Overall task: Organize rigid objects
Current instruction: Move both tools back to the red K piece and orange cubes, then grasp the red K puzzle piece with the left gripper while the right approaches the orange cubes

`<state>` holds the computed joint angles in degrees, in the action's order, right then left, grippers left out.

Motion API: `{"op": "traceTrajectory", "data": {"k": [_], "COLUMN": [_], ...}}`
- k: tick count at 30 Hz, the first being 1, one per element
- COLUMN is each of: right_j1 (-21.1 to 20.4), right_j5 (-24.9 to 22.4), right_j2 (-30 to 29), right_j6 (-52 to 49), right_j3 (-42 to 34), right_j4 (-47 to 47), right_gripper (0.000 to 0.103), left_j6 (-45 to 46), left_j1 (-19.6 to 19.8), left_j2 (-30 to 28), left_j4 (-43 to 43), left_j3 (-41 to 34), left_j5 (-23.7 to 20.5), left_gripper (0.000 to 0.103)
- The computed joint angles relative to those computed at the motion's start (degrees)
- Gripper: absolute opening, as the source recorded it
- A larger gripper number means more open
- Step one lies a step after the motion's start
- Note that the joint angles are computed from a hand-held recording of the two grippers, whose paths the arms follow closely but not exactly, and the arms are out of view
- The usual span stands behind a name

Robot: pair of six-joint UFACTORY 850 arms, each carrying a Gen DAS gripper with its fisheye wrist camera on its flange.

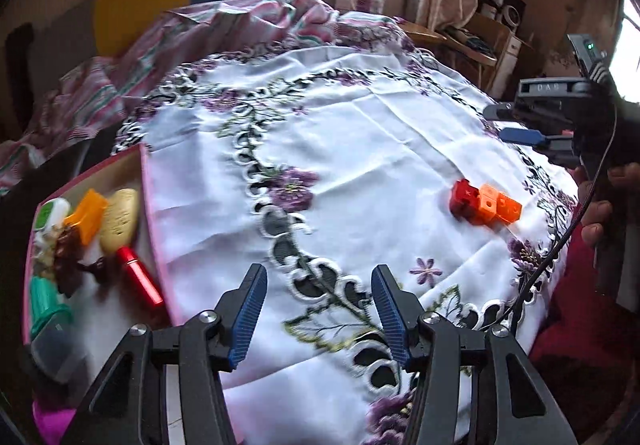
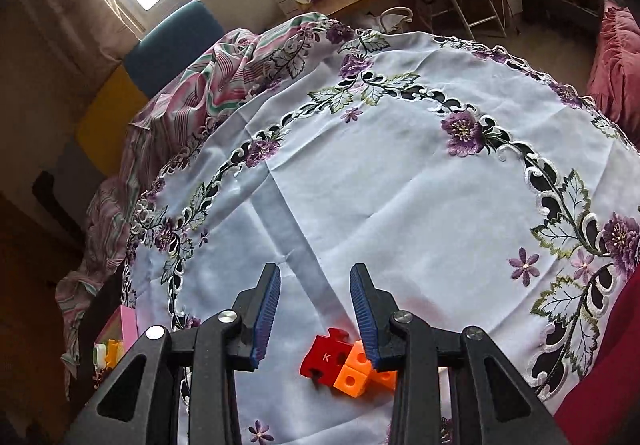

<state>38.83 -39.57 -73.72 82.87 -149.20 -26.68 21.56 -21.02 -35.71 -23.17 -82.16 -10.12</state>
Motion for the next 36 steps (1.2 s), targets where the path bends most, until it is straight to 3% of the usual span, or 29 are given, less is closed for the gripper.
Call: {"op": "traceTrajectory", "data": {"k": [2, 7, 12, 17, 25, 29, 32, 36], "right_j1": [0.0, -0.2, -0.5, -0.7, -0.8, -1.1, -1.2, -1.2], "right_j5": [2.2, 5.9, 9.0, 12.6, 14.2, 17.5, 17.7, 17.7], "right_j2": [1.7, 3.8, 5.3, 7.4, 7.7, 10.2, 10.5, 10.5], "right_j6": [1.3, 3.0, 3.6, 7.0, 7.5, 16.4, 16.9, 17.0], "right_j3": [3.2, 7.4, 10.4, 14.3, 15.1, 20.3, 20.6, 20.7], "right_j4": [-0.9, -1.3, -0.8, -2.8, -3.0, -8.3, -8.7, -8.7], "right_gripper": [0.036, 0.036, 0.036, 0.036, 0.036, 0.037, 0.037, 0.037], "left_j6": [4.5, 12.6, 15.3, 15.4, 13.7, 12.1, 15.3, 16.0], "left_j1": [-0.9, -2.4, -3.2, -4.0, -5.4, -5.7, -5.4, -4.4], "left_j2": [-3.1, -10.0, -16.5, -21.1, -27.4, -30.8, -29.3, -26.2], "left_j4": [-3.3, -10.0, -13.2, -13.0, -9.7, -7.1, -8.7, -10.4], "left_j3": [-4.1, -14.3, -24.2, -31.5, -42.0, -47.9, -44.5, -39.3], "left_j5": [-2.8, -10.0, -16.9, -21.4, -26.8, -31.1, -28.9, -26.2], "left_gripper": [0.046, 0.04, 0.04, 0.04, 0.04, 0.04, 0.034, 0.033]}}
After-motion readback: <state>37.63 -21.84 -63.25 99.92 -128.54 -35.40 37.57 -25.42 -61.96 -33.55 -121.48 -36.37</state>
